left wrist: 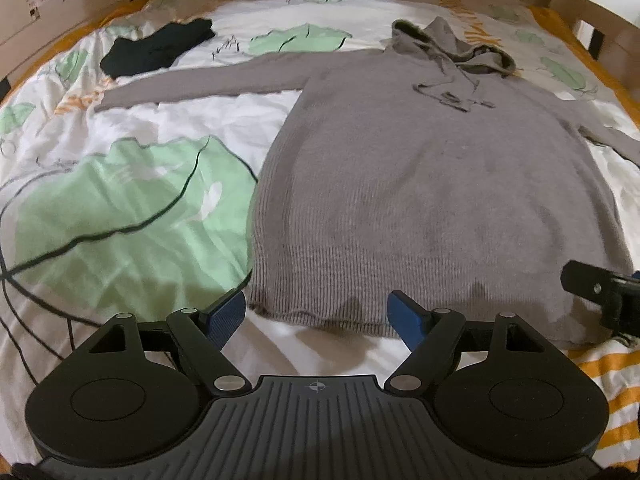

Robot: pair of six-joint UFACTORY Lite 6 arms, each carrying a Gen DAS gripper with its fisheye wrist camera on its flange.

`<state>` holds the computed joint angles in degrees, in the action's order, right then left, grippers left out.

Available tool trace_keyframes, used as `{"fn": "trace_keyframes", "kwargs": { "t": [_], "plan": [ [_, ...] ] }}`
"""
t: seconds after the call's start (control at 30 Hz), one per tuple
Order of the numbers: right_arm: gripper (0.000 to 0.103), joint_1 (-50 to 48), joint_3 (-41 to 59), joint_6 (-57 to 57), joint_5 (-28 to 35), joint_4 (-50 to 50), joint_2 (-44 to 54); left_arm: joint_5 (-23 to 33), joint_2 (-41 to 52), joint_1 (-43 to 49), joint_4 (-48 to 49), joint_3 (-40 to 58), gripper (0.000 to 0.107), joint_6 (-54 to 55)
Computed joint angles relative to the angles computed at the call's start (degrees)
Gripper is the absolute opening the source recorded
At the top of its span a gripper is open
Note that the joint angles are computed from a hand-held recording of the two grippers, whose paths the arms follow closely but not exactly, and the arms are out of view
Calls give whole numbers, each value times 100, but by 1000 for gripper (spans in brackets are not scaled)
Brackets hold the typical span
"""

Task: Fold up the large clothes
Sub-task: 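Move the left tool to the hoodie sleeve cuff and close on it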

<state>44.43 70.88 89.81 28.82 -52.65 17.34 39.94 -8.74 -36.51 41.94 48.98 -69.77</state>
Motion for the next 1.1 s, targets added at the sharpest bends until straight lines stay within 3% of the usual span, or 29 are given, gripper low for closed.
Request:
{"fn": "trace_keyframes", "kwargs": {
  "t": [0.2, 0.33, 0.5, 0.67, 0.87, 1.0, 1.1],
  "plan": [
    [102, 37, 32, 983, -80, -1091, 22, -261, 47, 161, 306, 100, 77, -148],
    [102, 259, 306, 1700, 672, -2018, 209, -505, 121, 474, 434, 299, 77, -73],
    [102, 367, 876, 1941, 1417, -2612, 705, -356, 482, 711, 1284, 849, 77, -400],
    [102, -334, 1795, 179, 101, -1312, 1191, -918, 1023, 1582, 941, 1647, 77, 490],
    [102, -684, 2655, -827, -265, -452, 1853, -1856, 2076, 3154, -1047, 2806, 77, 2748],
    [102, -1014, 3302, -1842, -582, 739, 2374, -1786, 3354, 3906, -1184, 4114, 77, 3212],
    [101, -1162, 4057, -2912, -400, 1715, 2900, -1489, 4574, 4469, -2076, 5620, 77, 4209]
  ]
}}
